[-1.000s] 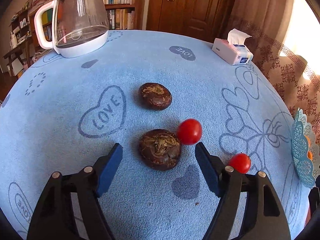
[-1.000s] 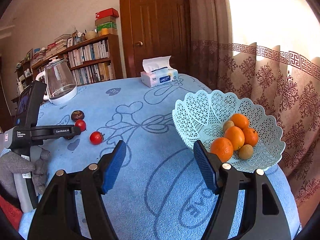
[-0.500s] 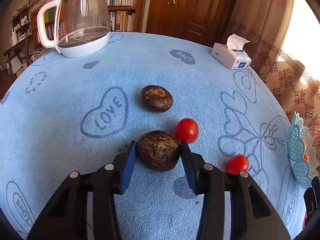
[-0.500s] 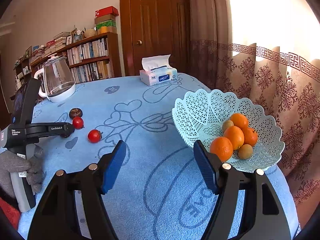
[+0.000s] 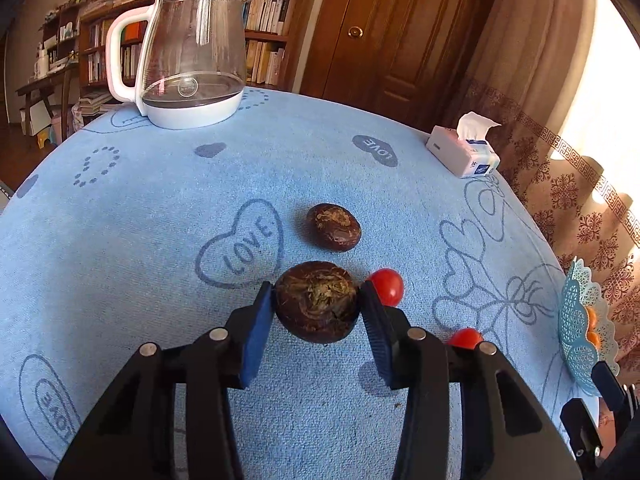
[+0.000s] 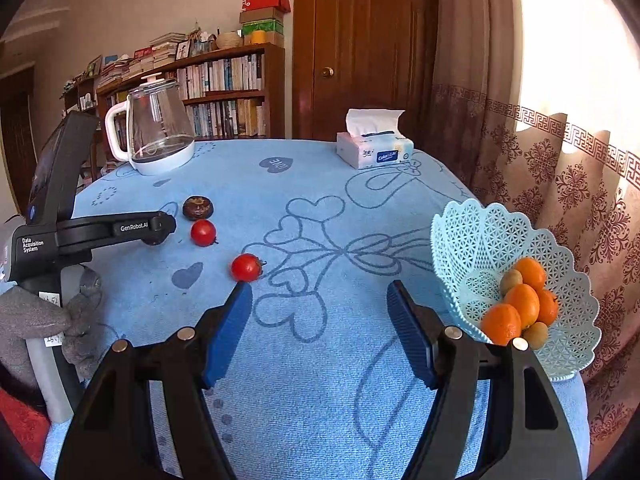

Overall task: Organize fruits
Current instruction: 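Grasp a red cherry tomato with the right gripper while the left holds the passion fruit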

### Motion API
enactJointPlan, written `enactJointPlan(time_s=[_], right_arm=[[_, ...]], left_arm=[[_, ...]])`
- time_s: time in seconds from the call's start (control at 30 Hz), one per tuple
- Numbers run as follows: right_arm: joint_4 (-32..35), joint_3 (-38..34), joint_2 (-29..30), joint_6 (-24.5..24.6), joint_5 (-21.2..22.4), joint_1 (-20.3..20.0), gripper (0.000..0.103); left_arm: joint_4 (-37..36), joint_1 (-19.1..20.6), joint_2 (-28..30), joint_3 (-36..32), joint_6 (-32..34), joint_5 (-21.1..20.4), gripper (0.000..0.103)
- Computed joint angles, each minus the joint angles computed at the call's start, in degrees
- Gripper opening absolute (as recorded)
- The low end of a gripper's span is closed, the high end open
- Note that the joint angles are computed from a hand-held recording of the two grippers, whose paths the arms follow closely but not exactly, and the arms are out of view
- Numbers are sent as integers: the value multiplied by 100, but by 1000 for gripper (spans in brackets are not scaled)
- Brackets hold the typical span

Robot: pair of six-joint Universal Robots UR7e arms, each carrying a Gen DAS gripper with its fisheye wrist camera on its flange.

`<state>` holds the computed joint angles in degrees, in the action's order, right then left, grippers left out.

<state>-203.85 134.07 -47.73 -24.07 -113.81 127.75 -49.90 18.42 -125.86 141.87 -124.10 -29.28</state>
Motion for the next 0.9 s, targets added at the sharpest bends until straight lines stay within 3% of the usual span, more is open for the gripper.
enactJointPlan(time_s=[0.1, 0.23, 0.37, 0.63, 0.7, 0.9], right_arm=[[858, -351, 110, 312, 225, -36, 71], [1480, -775, 370, 508, 387, -29, 70], [1957, -1158, 621, 664, 444, -42, 56], [2208, -1517, 940, 881, 273, -96, 41], [2195, -1524, 953, 852, 244, -82, 31], [2107, -1420, 881, 868, 275, -39, 29]], left_arm=[[315, -61, 50, -61, -318, -49, 45], [472, -139, 10, -86, -475, -80, 44], [579, -175, 11, -108, -573, -97, 44], [546, -217, -159, -87, -552, -122, 45], [536, -234, -197, -75, -538, -136, 44], [525, -256, -216, -72, -528, -142, 44]])
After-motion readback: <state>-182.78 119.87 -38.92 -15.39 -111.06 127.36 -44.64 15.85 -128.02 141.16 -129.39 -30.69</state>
